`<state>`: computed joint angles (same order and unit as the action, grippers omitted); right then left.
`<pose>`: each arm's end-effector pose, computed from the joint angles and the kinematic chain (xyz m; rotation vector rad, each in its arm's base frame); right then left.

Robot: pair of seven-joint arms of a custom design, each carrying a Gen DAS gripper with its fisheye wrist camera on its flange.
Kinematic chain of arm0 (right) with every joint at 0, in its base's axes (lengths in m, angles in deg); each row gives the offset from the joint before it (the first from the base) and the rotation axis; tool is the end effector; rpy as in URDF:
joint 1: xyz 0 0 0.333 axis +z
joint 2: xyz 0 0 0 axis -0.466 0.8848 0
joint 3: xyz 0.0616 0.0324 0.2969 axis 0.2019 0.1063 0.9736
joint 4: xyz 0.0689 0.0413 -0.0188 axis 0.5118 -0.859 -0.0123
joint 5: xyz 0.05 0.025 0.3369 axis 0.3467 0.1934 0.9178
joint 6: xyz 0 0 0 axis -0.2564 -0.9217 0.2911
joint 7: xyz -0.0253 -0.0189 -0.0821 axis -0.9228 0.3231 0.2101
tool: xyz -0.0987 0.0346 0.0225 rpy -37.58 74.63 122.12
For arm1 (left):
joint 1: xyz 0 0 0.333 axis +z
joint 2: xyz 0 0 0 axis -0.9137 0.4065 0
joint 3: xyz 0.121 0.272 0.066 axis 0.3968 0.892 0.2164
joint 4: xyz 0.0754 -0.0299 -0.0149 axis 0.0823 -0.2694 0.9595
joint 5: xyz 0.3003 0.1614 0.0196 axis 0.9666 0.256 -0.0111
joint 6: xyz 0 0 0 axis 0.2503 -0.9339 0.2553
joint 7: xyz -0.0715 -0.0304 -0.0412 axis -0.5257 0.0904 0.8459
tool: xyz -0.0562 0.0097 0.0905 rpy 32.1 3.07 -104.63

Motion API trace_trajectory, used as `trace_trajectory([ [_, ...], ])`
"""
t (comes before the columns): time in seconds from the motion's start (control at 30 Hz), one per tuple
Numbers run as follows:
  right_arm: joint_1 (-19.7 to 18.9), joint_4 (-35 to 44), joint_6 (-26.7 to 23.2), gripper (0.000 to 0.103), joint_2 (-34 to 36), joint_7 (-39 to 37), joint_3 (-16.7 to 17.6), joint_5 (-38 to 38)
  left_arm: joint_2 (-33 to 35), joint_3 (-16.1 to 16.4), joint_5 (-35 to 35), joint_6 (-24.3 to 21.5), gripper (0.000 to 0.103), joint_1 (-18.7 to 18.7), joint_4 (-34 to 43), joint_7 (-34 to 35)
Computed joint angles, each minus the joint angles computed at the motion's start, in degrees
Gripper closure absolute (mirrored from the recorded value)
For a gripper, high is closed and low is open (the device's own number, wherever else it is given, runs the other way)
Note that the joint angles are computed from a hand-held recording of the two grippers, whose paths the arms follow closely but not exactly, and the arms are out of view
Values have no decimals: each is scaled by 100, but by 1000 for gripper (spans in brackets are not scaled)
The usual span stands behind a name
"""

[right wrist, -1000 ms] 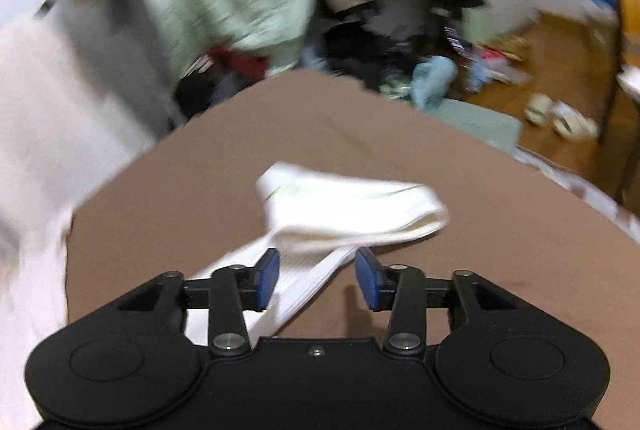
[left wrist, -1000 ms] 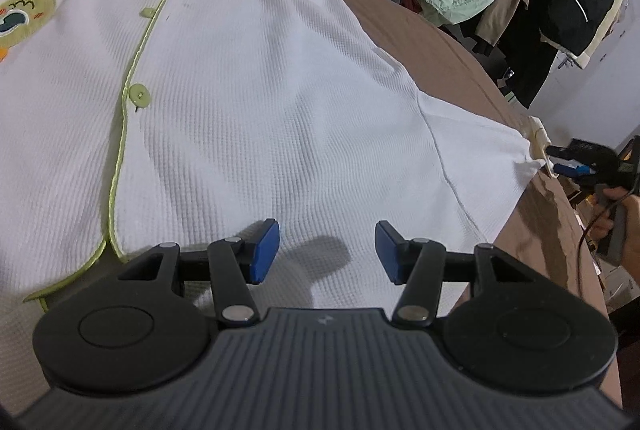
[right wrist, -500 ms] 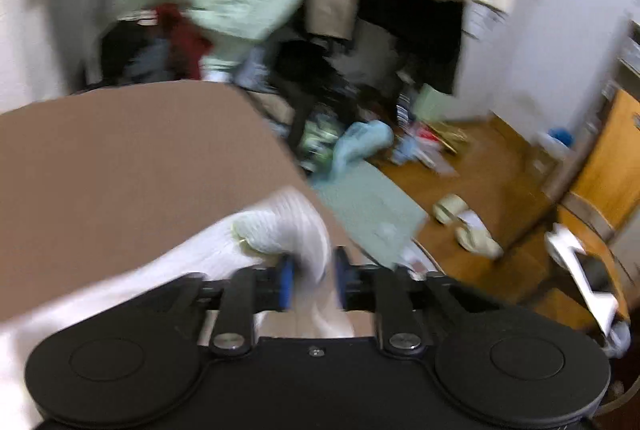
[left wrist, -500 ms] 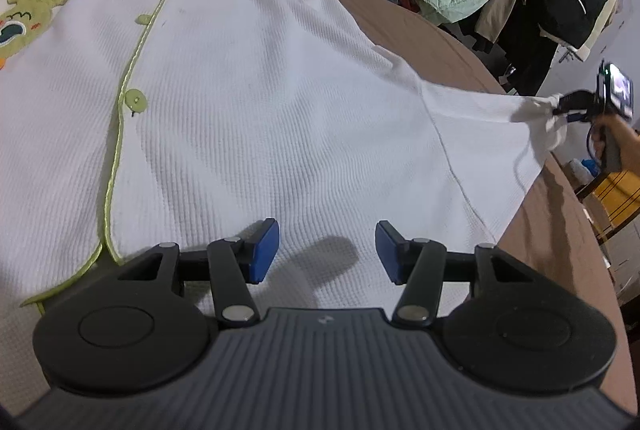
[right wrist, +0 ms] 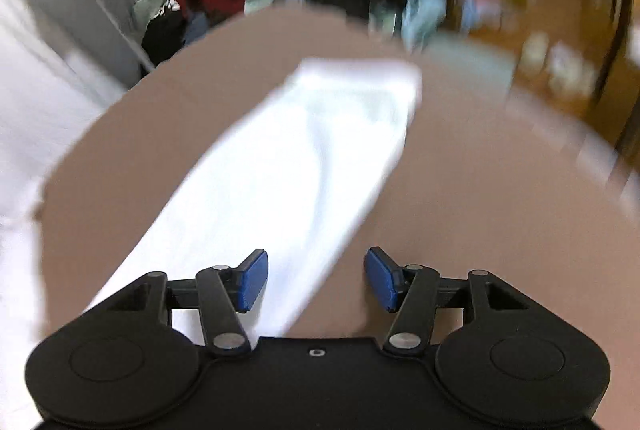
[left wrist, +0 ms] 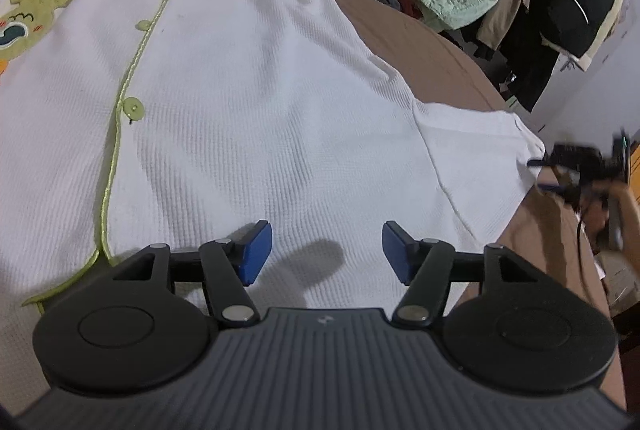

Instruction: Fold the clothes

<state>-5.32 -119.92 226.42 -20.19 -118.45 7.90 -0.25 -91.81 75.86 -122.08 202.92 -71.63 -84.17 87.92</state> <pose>0.4025 0.2674 0.4564 -0.7153 2.4013 -0.5161 0.4417 -0.0677 0.4691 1.6957 -2.2953 1.2816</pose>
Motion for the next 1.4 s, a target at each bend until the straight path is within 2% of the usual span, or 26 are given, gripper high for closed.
trace_trajectory([
  [0.1,80,-131,-99,35,-17,1166,255,-825,23,-12,10,12,42,2,25,-90],
  [0.17,168,-57,-284,34,79,1343,291,-1059,25,-56,55,90,42,-14,44,-173],
  [0.3,241,243,-617,33,471,1502,149,-1739,-62,-91,242,202,41,-58,-33,-207],
  [0.33,264,379,-777,49,622,1472,103,-1926,-76,-78,267,217,41,-68,-63,-184],
  [0.37,317,625,-1123,89,825,1041,66,-1774,-80,-55,264,220,41,-77,-85,-141],
  [0.4,387,950,-1589,102,1056,405,29,-1457,-82,-35,270,216,41,-79,-103,-118],
  [0.5,660,1480,-2594,102,1234,-423,-81,-1483,-121,15,373,85,41,-38,-95,-284],
  [0.6,871,1513,-3376,103,950,-603,-67,-1550,-193,88,398,-138,41,-10,-64,-339],
  [0.7,940,1563,-4538,103,838,-908,-9,-1287,-207,68,568,-257,37,26,-64,-383],
  [0.73,899,1430,-4614,102,715,-934,-53,-1133,-198,36,669,-253,37,36,-67,-440],
  [0.77,880,1173,-4371,101,503,-924,-198,-921,-194,1,754,-222,36,36,-75,-491],
  [0.8,660,801,-3887,102,204,-948,-201,-723,-206,-12,787,-202,35,20,-89,-475],
  [0.83,568,490,-3563,100,-46,-787,-209,-653,-222,-17,798,-183,33,-5,-101,-432],
  [0.87,498,216,-3337,94,-271,-496,-161,-666,-233,-19,799,-181,32,-31,-103,-397],
  [0.9,434,-64,-3040,93,-501,-184,-116,-709,-246,-19,794,-197,32,-58,-100,-374],
  [1.0,241,-734,-1548,81,-994,393,-161,-958,-340,46,648,-412,32,-157,-106,-134],
  [1.07,113,-985,-504,68,-1111,621,-222,-1210,-457,38,630,-528,32,-216,-138,97],
  [1.1,50,-1022,8,63,-1078,664,-247,-1354,-525,14,660,-554,32,-249,-164,210],
  [1.13,-24,-1044,547,52,-1025,735,-273,-1530,-604,-40,737,-527,32,-290,-208,337],
  [1.17,-103,-1059,1076,46,-958,917,-263,-1751,-688,-88,822,-500,31,-338,-257,459],
  [1.23,-398,-1011,2176,45,-722,1793,-204,-2579,-826,-181,1035,-459,24,-451,-381,663],
  [1.27,-582,-888,2692,41,-552,2523,-147,-3290,-851,-230,1139,-422,19,-490,-430,654],
  [1.3,-641,-738,2933,39,-386,3131,-108,-3834,-862,-293,1252,-357,17,-530,-488,619],
  [1.37,-559,-624,2841,36,-184,3378,-131,-3970,-865,-430,1467,-134,17,-610,-594,495],
  [1.4,-529,-602,2785,36,-132,3544,-155,-4086,-893,-549,1612,117,19,-624,-690,335],
])
